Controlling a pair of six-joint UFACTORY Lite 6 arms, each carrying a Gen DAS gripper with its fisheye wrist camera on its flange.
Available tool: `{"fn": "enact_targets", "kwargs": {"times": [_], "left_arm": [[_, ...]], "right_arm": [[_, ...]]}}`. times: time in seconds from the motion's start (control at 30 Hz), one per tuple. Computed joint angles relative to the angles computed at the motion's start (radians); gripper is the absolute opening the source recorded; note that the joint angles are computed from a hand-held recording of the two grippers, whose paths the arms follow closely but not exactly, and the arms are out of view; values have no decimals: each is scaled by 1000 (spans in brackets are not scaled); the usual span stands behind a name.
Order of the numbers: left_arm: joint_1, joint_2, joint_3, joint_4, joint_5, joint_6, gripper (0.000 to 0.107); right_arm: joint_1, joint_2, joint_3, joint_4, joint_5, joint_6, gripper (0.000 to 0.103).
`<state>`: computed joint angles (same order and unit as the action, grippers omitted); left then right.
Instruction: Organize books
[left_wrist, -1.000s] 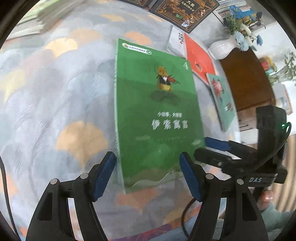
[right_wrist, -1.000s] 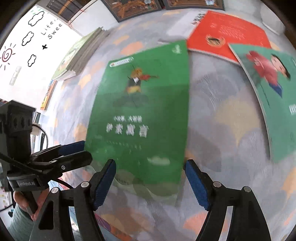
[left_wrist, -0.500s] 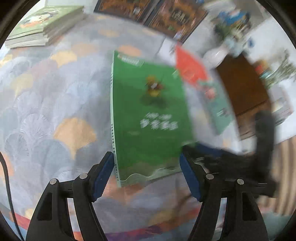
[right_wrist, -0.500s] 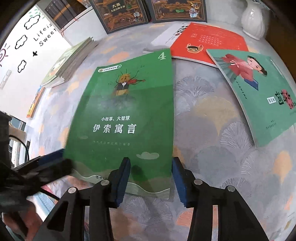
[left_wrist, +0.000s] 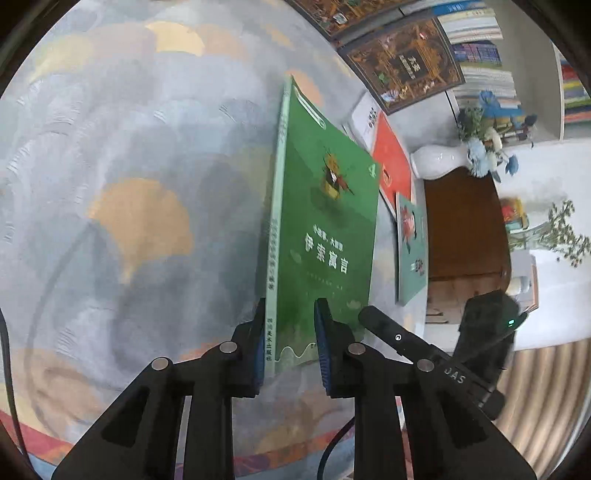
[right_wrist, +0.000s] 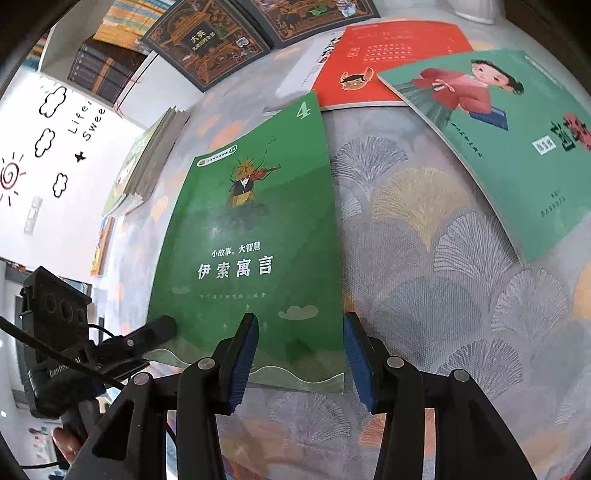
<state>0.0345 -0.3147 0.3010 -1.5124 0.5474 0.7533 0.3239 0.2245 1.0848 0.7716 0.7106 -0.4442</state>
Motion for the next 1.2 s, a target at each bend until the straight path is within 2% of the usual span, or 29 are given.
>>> {"fn": "enact_targets", "kwargs": {"times": [0.07,0.17,0.23,0.33,0.47,0.63,0.67,0.7,0.73,0.8,0.9,0.97,1.07,1.2], "left_arm": [[-53,11,12,-67,-33,30,18],[-51,81,46,-182,41,127,18],[12,138,51,-291,201,209,19],[56,177,42,-393,348,240,19],[62,229,102,-404,391,218,19],[79,270,128,-412,464,218,19],[89,248,112,-401,462,206,19],[96,238,103,-398,457,197,19],[113,211,76,-385,462,189,19],[131,202,66,-356,447,170,19],[127,171,87,-250,353,107,18],[101,136,118,-127,258,29,19],[12,78,178,153,90,-181,20],[-70,16,219,497,3,-455,23]], "right_arm": [[-16,-2,-2,4,10,-11,46],[-36,13,14,15,40,-16,45],[-71,15,30,-5,86,5,49],[-178,-4,26,65,137,-51,67],[-290,54,51,193,245,-130,67],[-280,200,126,354,318,-167,67],[-271,236,147,390,338,-168,67],[-258,268,161,427,350,-170,62],[-252,288,163,465,360,-182,50],[-247,307,176,492,374,-176,36],[-207,263,191,413,327,-150,30],[-173,222,199,340,289,-140,30],[-97,123,176,212,196,-112,29],[41,9,143,-13,69,3,29]]}}
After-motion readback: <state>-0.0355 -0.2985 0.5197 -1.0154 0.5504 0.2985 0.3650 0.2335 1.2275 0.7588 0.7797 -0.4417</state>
